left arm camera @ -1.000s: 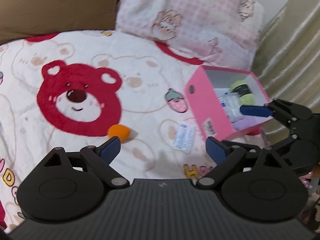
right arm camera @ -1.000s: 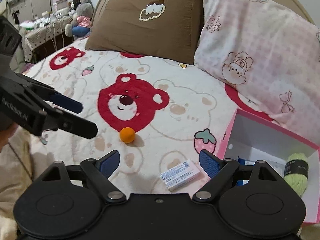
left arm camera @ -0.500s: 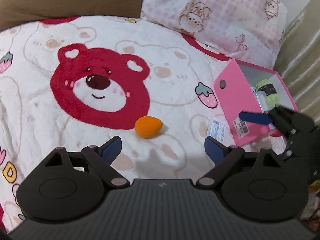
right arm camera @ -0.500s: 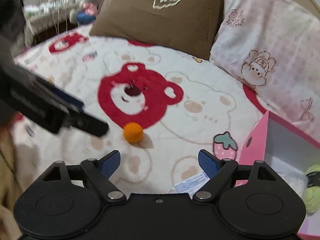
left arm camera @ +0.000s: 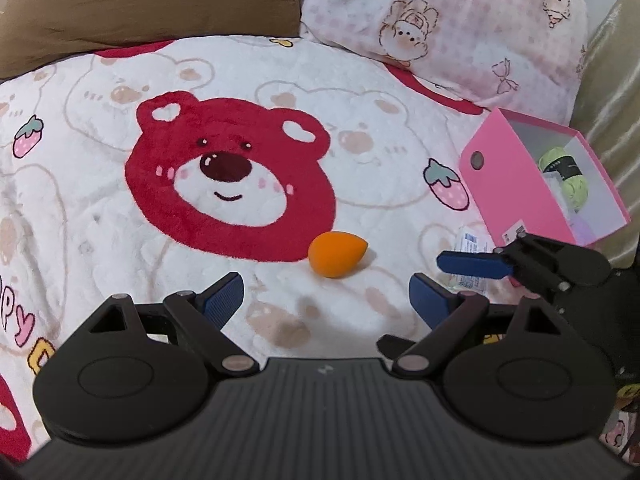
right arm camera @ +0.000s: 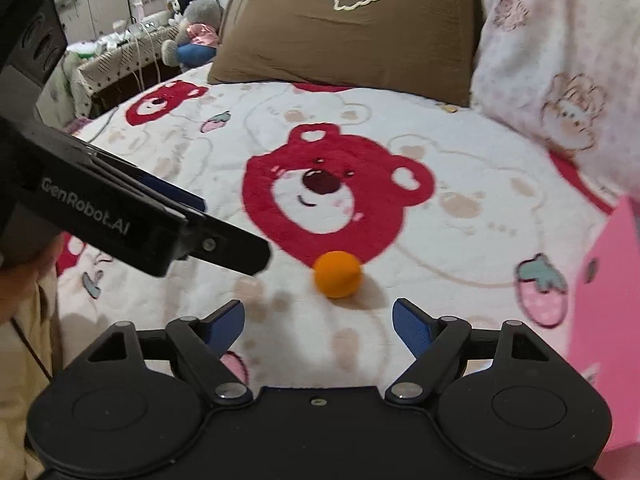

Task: Organize objects
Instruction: 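Move the open left tool down to the orange sponge on the quilt, then close the left tool on the orange sponge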

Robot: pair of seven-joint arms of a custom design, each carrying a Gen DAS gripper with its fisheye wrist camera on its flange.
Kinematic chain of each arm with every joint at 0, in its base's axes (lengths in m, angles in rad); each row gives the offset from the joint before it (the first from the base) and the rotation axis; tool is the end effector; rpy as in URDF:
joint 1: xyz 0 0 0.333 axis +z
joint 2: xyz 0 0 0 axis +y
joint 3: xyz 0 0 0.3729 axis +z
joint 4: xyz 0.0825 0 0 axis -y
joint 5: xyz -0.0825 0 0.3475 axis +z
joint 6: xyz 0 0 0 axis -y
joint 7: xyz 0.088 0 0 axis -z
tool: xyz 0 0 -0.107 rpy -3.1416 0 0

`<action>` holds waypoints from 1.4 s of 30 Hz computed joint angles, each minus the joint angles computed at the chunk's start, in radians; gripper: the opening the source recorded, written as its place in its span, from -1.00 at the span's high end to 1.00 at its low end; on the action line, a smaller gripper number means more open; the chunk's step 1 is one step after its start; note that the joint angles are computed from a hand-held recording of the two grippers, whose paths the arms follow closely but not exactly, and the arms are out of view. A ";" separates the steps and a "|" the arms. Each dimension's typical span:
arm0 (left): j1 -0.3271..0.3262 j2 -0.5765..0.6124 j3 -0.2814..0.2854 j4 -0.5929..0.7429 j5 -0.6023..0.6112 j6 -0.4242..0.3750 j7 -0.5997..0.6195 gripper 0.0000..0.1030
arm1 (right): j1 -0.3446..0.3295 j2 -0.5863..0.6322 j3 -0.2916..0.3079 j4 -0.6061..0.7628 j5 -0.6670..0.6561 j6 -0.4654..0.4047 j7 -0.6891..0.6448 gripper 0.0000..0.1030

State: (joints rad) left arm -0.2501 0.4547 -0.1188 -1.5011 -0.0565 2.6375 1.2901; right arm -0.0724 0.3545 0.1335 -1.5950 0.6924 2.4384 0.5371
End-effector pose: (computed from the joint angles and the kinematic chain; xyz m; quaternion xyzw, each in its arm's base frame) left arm 0.6848 -0.2417 0.5517 -0.6595 0.6714 -0.3196 0.1099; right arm 0.6872 0.0276 0.5514 -0.8307 0.4141 -0.1284 0.3492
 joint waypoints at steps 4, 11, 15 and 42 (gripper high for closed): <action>0.012 0.001 -0.014 -0.026 -0.033 0.025 0.005 -0.75 | 0.000 0.003 0.018 -0.034 0.031 0.050 -0.056 -0.63; 0.012 0.027 -0.034 -0.087 -0.060 0.175 0.040 -0.65 | -0.009 0.014 0.070 -0.094 0.190 0.213 -0.171 -0.63; 0.014 0.070 -0.046 -0.055 -0.113 0.176 0.047 -0.54 | 0.018 0.033 0.069 -0.102 0.162 0.284 -0.203 -0.59; 0.130 0.187 -0.219 -0.013 -0.411 0.371 0.178 0.07 | -0.064 0.124 0.200 -0.055 0.116 0.384 -0.017 0.19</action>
